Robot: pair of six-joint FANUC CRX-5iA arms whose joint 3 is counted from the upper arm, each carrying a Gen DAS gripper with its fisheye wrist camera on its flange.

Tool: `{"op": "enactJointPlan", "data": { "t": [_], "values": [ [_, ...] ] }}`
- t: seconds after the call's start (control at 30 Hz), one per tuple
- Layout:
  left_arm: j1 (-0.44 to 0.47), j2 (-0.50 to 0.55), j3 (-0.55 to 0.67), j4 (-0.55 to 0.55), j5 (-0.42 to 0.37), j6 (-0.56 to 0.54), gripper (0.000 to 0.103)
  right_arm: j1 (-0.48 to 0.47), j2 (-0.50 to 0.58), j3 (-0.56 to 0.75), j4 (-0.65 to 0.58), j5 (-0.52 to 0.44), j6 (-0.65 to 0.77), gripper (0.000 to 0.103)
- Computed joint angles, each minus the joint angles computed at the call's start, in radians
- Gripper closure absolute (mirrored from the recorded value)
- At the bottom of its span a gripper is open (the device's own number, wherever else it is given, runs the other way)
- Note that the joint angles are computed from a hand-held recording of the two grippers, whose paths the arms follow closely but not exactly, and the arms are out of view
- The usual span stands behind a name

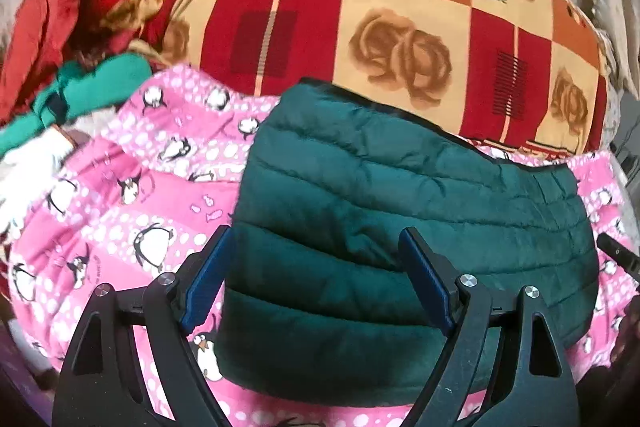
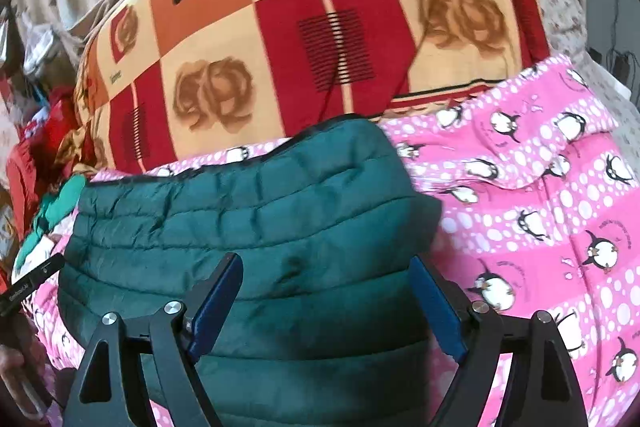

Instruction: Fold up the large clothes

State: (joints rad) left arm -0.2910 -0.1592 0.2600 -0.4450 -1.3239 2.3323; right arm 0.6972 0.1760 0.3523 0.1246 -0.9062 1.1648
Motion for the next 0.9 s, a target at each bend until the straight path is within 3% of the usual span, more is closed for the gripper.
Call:
{"op": "enactJointPlan", "data": {
  "t": [0.27, 0.5, 0.9],
  "values": [
    [-0.147, 0.067, 0.085, -0.127, -0.064, 0.044, 0.019, 0.078, -0.006, -0.041, 0.051, 0.029, -0.059, 0.014],
    [-0.198, 0.076, 0.091, -0.169, -0.070, 0.120, 0.019, 0.121, -0.018, -0.074, 0.098, 0.042, -0.113, 0.014],
    [-0.271, 0.088, 0.113, -0.256, -0.113, 0.150, 0.019, 0.169, -0.051, -0.139, 0.183, 0.079, -0.151, 0.014]
  ]
}}
